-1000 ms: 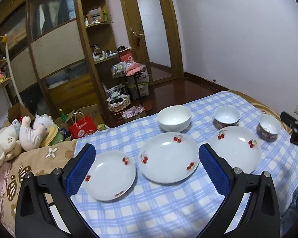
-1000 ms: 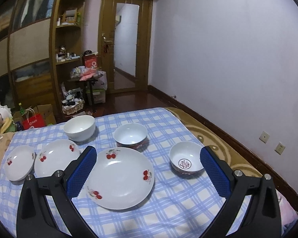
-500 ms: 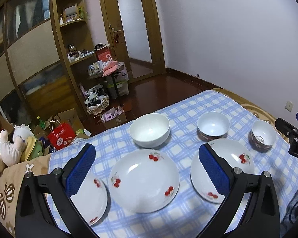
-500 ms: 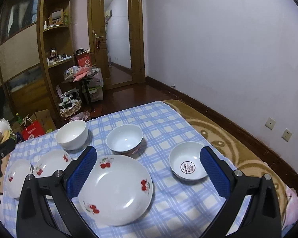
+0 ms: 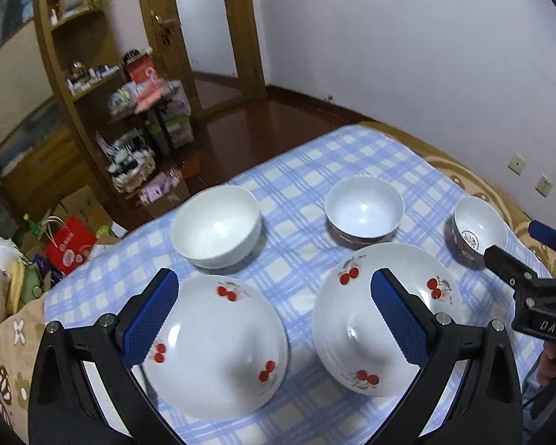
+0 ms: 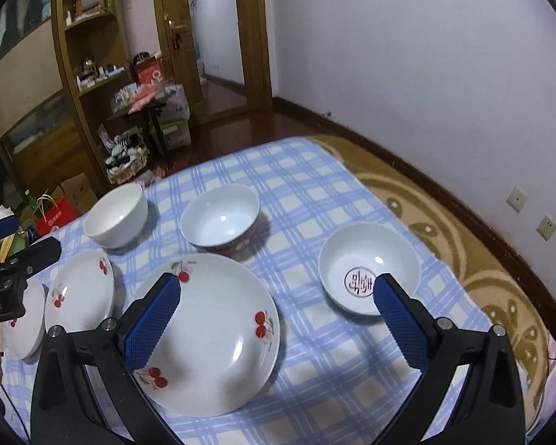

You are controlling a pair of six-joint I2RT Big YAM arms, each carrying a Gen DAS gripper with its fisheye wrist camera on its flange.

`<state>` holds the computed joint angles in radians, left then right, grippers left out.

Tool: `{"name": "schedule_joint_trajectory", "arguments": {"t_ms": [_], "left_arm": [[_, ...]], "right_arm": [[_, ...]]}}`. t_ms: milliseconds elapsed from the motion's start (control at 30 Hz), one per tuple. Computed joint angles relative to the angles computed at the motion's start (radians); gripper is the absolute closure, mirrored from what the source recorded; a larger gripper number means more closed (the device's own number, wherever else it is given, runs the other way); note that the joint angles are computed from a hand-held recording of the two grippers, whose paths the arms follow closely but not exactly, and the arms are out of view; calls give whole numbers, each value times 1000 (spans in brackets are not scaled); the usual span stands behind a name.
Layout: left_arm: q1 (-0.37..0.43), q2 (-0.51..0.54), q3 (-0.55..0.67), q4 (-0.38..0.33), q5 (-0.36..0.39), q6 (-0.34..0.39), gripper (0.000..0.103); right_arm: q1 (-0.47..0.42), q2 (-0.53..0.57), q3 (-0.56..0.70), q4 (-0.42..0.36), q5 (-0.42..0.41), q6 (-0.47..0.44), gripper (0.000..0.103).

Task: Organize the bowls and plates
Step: 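Reach the left gripper to a cherry plate rim while the right gripper reaches another plate rim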

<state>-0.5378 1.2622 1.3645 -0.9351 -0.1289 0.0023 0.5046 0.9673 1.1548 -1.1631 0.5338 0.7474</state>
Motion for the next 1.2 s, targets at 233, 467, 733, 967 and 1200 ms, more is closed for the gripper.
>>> {"name": "schedule_joint_trajectory", "arguments": {"t_ms": [233, 467, 733, 967, 1200], "left_arm": [[-10, 81, 29, -49, 40, -12, 1], [-16, 137, 33, -58, 55, -6, 1], [-24, 197, 41, -93, 47, 12, 1], [-33, 239, 46, -105, 42, 20, 3], [-24, 264, 58, -137, 96, 19, 30]], "right_arm": [[-61, 22, -27, -5, -131, -38, 4], [-78, 36, -57, 8, -196, -27, 4], [-103, 63, -79, 12, -256, -5, 5], [-118, 82, -94, 19, -301, 2, 8], [-138, 97, -116, 30, -381, 2, 33]]}}
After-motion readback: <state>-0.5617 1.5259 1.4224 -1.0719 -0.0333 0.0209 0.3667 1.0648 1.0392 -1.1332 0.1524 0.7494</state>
